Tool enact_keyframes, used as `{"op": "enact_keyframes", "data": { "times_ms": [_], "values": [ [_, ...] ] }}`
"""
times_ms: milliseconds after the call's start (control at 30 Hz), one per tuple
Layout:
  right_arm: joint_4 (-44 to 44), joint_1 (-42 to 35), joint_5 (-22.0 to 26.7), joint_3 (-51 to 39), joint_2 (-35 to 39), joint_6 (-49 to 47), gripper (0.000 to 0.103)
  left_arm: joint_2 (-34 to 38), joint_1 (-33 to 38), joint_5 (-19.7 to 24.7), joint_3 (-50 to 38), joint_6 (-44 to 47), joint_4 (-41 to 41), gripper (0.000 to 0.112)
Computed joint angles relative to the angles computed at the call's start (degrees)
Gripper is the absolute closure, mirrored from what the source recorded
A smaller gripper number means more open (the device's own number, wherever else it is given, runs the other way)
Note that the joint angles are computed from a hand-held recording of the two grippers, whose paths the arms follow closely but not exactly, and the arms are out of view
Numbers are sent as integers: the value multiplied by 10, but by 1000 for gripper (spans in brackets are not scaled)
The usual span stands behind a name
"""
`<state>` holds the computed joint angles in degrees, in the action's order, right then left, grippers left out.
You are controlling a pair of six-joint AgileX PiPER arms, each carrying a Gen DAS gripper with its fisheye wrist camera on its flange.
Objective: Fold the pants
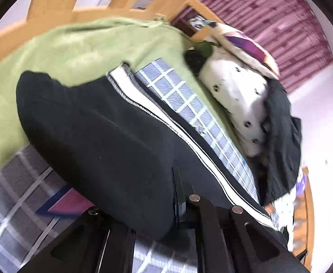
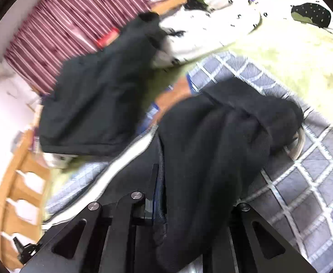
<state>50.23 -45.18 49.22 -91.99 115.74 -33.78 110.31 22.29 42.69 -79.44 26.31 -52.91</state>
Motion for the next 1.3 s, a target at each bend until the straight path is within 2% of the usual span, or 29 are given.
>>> {"op": "enact_keyframes", "data": {
  "times_ms": [100,167,233,267,367,400,433,467,500,533,600,667,700,833,867,967,1033,1100,1200,1300],
  "values": [
    [-24,-39,37,38,-59,-32,89,-73,18,22,77,66,20,102],
    [-31,-91,85,64,-84,-77,89,-111,43,48,141,129,7,102],
    [-37,-134,114,94,-101,-124,89,-143,65,51,216,194,-4,102],
    [-46,-156,122,114,-109,-153,88,-156,66,37,250,214,-2,102],
    [-85,-186,105,171,-113,-207,86,-174,42,-70,343,265,-9,98],
    [-96,-188,91,191,-107,-217,82,-176,34,-108,368,288,-28,91],
    [-103,-192,77,213,-107,-221,79,-179,36,-128,386,318,-57,87],
    [-102,-201,65,233,-108,-230,72,-187,41,-131,398,331,-73,86],
    [-81,-218,66,248,-114,-251,70,-192,42,-131,397,321,-67,78],
    [-66,-234,74,256,-121,-265,65,-203,45,-128,397,291,-38,64],
    [-23,-274,88,266,-145,-285,44,-224,50,-128,397,238,17,46],
    [5,-289,96,250,-147,-291,26,-248,72,-129,417,257,5,45],
    [6,-286,86,239,-141,-278,24,-253,92,-113,423,280,-9,45],
    [-19,-257,74,170,-56,-161,24,-251,164,-59,447,354,-72,45],
    [-13,-251,72,161,-39,-144,29,-252,180,-46,452,371,-89,45],
    [-45,-213,28,127,-43,-113,53,-242,203,-22,460,408,-132,44],
    [-19,-219,49,91,-49,-148,58,-228,196,-29,453,405,-141,44],
    [8,-233,95,42,-40,-151,59,-217,193,-34,449,412,-162,44],
    [-16,-217,57,41,-42,-143,56,-187,170,-61,430,420,-196,44],
    [-131,-194,34,48,-25,-96,51,-166,142,-100,409,423,-220,46]
  ]
}}
